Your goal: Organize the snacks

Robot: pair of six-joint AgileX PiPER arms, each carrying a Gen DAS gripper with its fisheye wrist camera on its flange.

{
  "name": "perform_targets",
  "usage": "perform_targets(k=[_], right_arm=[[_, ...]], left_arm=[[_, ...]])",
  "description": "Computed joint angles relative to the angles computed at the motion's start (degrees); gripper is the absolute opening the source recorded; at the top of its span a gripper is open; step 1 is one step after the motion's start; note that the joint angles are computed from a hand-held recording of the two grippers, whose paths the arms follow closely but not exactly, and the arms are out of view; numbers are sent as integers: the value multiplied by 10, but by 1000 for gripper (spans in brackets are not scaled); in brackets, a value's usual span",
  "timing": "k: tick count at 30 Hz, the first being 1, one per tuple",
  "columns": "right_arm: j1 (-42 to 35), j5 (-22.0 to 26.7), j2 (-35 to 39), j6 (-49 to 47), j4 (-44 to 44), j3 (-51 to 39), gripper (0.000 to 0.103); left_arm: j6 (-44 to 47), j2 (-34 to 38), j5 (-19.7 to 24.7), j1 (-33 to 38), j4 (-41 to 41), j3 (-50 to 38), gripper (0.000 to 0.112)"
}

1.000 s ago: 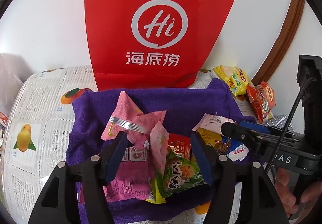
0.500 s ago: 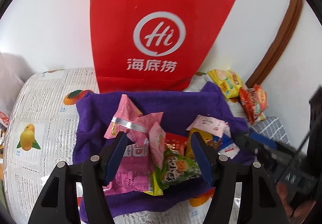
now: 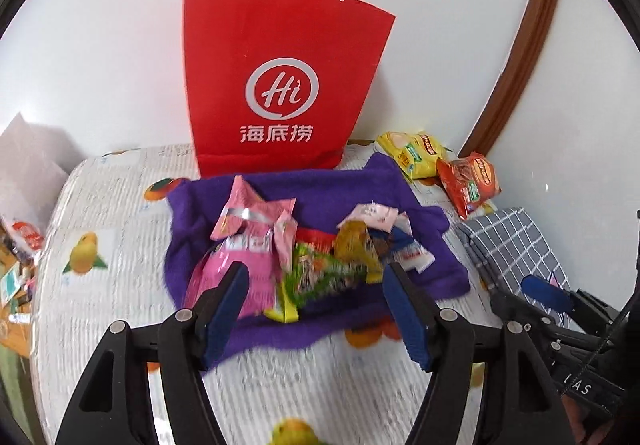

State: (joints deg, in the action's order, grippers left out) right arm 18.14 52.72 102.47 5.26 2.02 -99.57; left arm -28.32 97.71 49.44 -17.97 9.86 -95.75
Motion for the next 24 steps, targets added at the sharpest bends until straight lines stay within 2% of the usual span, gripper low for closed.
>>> perform_targets(k=[2,5,7,8,11,13,18,21,24], right_arm=[[9,-18,-38,-3,-1,48,63],[24,-33,-92,9,-6,110,76],[37,-43,-123,24,-26,143,80],[45,-47,-143,37,-39,162,85],[59,-62,-191,66,-66,209,93],[67,-59,-225,81,-83,237,94],[77,-41,-302,125,-113,287,94],[100,-19,-347,173,-163,306,96],[119,3,-385,194,-186,321,96]], left_arm=[[-20,-29,2,-16,18,34,69],[-59,-75,5,-48,52,85,71],[-99,-101,8,-77,89,113,73],[-121,-115,12,-95,112,128,76],[-186,-146,41,-153,179,158,77],[-224,-163,59,-186,212,175,78],[-312,-209,100,-264,256,212,88],[-370,-223,148,-332,310,220,96],[-407,-228,194,-391,348,217,97]])
